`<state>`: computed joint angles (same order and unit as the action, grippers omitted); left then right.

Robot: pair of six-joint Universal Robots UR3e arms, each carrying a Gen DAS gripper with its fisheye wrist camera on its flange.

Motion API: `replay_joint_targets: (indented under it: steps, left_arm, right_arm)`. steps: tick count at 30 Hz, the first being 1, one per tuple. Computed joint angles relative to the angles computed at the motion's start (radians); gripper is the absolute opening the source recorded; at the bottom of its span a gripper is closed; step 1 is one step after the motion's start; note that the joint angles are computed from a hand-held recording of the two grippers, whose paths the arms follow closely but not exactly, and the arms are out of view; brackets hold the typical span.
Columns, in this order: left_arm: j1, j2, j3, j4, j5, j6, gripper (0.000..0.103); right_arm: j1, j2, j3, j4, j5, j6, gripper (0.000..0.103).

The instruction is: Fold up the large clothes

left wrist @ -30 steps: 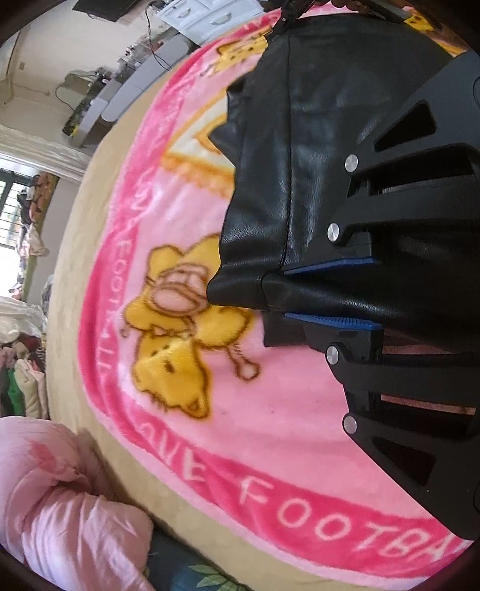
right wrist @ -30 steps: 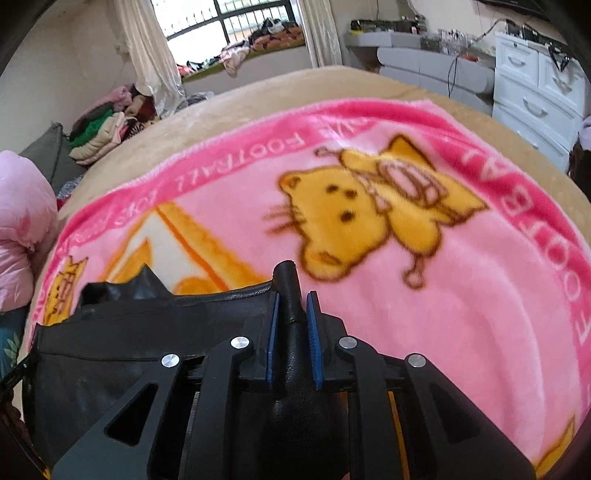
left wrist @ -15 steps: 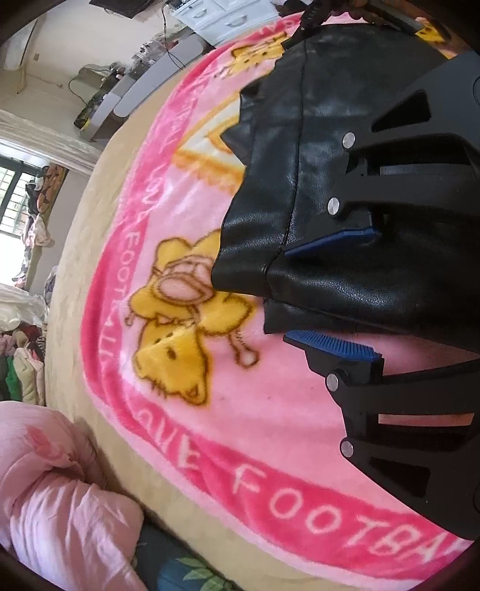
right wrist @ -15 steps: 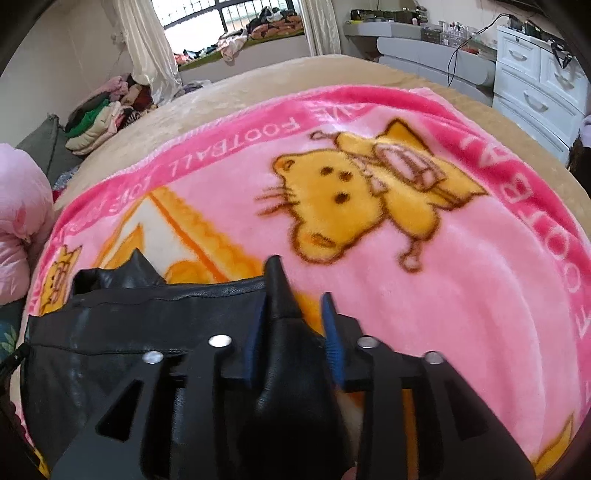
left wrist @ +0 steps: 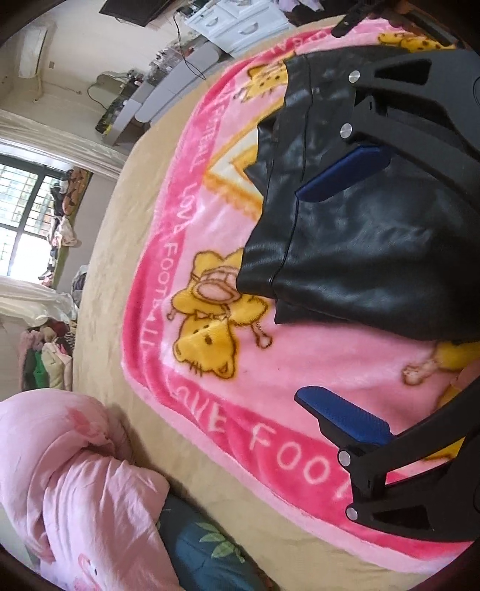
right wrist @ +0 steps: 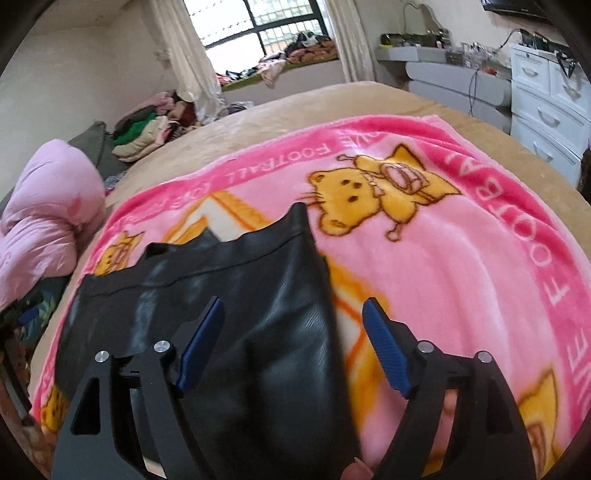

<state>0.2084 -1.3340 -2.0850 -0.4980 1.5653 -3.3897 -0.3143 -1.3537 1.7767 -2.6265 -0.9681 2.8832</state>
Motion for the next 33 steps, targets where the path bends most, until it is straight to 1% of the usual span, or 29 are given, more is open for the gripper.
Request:
replay_joint_targets:
  steps: [5,7,10,12,16,17,20,23,26,28,29,30,31,32,33]
  left_arm:
    - [-0.046,0.067,-0.002,-0.047,0.046,-0.008,0.094]
    - [-0.068,0.087,-0.005,-0.062,0.071,-0.011,0.094]
    - [-0.088,0.112,-0.019,-0.081,0.091,-0.014,0.094]
    - [-0.094,0.118,-0.033,-0.084,0.097,-0.013,0.094]
    - [-0.086,0.129,-0.086,-0.09,0.087,-0.014,0.094]
    - [-0.075,0.138,-0.103,-0.091,0.075,-0.012,0.094]
    - [-0.017,0.181,-0.178,-0.094,0.002,-0.008,0.094]
    - [0.021,0.202,-0.231,-0.094,-0.042,0.005,0.094]
    - [0.074,0.22,-0.297,-0.079,-0.12,0.023,0.094]
    - [0.121,0.218,-0.333,-0.079,-0.193,0.033,0.094]
    - [0.139,0.214,-0.347,-0.081,-0.223,0.036,0.094]
    - [0.156,0.206,-0.367,-0.074,-0.254,0.036,0.094]
    - [0.173,0.206,-0.386,-0.065,-0.282,0.038,0.093]
    - [0.193,0.212,-0.404,-0.06,-0.313,0.039,0.093]
    - [0.213,0.224,-0.427,-0.053,-0.346,0.035,0.085]
  right_arm:
    - [-0.031,-0.135,0.107,0.03,0.055,-0.065,0.082]
    - [-0.04,-0.168,0.125,0.058,0.069,-0.087,0.084]
    - [-0.044,-0.195,0.147,0.078,0.066,-0.113,0.085]
    - [-0.058,-0.206,0.163,0.104,0.084,-0.14,0.085]
    - [-0.062,-0.191,0.184,0.11,0.039,-0.161,0.085]
    - [-0.063,-0.185,0.188,0.111,0.029,-0.162,0.085]
    - [-0.066,-0.16,0.204,0.104,0.001,-0.162,0.085]
    - [-0.075,-0.138,0.222,0.105,-0.01,-0.162,0.085]
    - [-0.087,-0.12,0.231,0.129,-0.001,-0.16,0.085]
    - [-0.104,-0.11,0.232,0.18,0.034,-0.172,0.084]
    - [-0.115,-0.108,0.239,0.193,0.059,-0.175,0.079]
    - [-0.124,-0.108,0.241,0.215,0.081,-0.183,0.069]
    - [-0.133,-0.114,0.253,0.218,0.096,-0.181,0.068]
    - [-0.134,-0.125,0.269,0.193,0.09,-0.172,0.059]
    - [-0.138,-0.137,0.281,0.179,0.085,-0.172,0.047]
